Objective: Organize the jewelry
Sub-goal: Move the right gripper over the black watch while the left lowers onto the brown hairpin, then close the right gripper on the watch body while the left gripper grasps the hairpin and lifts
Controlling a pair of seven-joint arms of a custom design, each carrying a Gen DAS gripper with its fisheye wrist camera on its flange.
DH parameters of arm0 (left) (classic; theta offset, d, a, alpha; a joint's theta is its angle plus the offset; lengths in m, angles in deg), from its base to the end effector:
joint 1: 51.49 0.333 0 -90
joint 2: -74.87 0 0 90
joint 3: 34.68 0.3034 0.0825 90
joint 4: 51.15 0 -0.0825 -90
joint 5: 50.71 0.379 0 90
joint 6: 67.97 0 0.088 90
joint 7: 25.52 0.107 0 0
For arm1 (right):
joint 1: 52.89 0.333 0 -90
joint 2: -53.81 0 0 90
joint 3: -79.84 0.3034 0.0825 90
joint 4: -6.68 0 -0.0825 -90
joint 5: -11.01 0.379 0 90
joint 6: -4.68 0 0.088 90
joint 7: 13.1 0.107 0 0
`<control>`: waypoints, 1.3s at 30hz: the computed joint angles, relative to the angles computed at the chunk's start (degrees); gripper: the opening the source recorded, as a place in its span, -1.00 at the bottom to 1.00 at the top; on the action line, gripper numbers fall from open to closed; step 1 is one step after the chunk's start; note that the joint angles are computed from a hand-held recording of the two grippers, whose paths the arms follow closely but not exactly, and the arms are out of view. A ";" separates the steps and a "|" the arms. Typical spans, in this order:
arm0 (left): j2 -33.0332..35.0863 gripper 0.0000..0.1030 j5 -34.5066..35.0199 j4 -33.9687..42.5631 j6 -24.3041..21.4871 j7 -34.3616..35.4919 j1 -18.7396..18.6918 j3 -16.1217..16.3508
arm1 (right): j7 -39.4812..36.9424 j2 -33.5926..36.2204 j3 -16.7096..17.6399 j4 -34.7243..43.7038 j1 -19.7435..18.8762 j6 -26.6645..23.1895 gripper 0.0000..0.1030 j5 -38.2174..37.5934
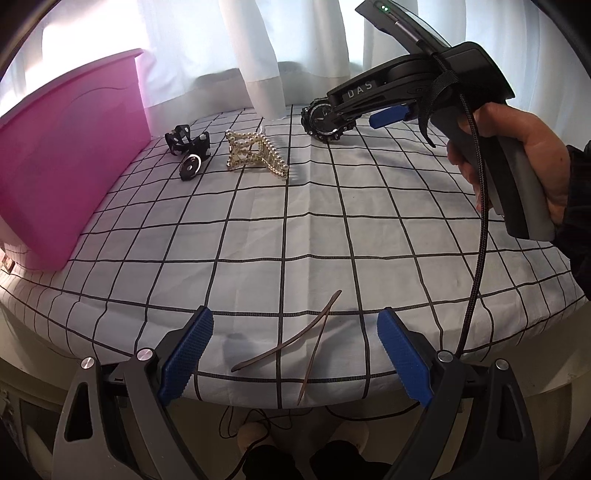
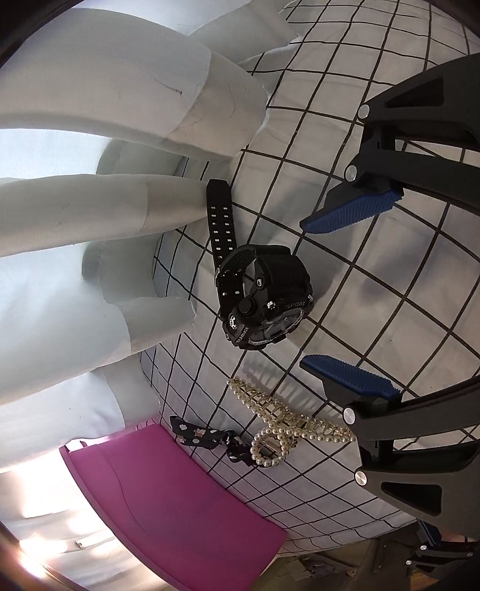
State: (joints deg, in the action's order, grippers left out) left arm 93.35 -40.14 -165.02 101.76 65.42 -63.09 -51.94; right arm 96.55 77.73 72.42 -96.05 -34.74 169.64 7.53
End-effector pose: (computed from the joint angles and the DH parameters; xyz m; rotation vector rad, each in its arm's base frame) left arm 0.5644 -0.3096 0.3775 -1.1991 2.3965 -0.7950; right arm 0.6722 0.1416 0.3892 -1.7349 1.8668 -0.5354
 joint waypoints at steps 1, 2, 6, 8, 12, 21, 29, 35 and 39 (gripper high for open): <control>0.13 0.72 0.27 0.17 -0.13 -0.36 -0.29 0.29 | -0.98 0.82 0.79 1.07 -0.78 -0.44 0.27 0.75; 0.21 0.72 0.39 0.28 -0.32 -0.47 -0.37 0.36 | -1.72 1.53 1.32 1.98 -1.34 -0.80 0.27 1.45; 0.21 0.72 0.20 -0.15 0.26 0.09 0.10 -0.15 | -3.53 4.01 2.23 4.92 -2.42 -2.11 0.27 3.67; 0.25 0.72 0.00 -0.39 0.85 0.47 0.38 -0.45 | -3.54 4.77 1.77 5.41 -2.08 -1.37 0.29 3.91; 0.45 0.73 -0.96 -0.68 1.65 1.18 1.20 -1.35 | -2.35 6.21 -0.11 6.95 -0.50 -1.01 0.37 3.01; 1.38 0.86 -2.17 -0.77 3.46 0.89 2.10 -2.51 | 3.08 10.58 -5.65 12.35 4.18 -3.55 0.58 -4.72; 0.75 0.44 -6.30 -2.14 3.59 7.94 7.50 -8.86 | 4.06 11.67 -4.84 13.78 3.44 -3.84 0.58 -5.82; -0.05 -0.13 -9.23 -3.09 4.35 10.90 7.80 -9.45 | 4.20 11.17 -4.50 13.00 3.10 -3.19 0.56 -5.79; -0.42 -0.72 -9.00 -3.23 4.52 10.47 6.57 -7.87 | 5.36 9.71 -5.28 10.50 3.75 -1.77 0.46 -6.07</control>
State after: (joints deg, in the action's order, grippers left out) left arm 92.93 -49.14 -168.25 106.28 75.89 -56.52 -59.82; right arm 101.92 87.44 67.14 -85.55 -31.00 167.87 1.46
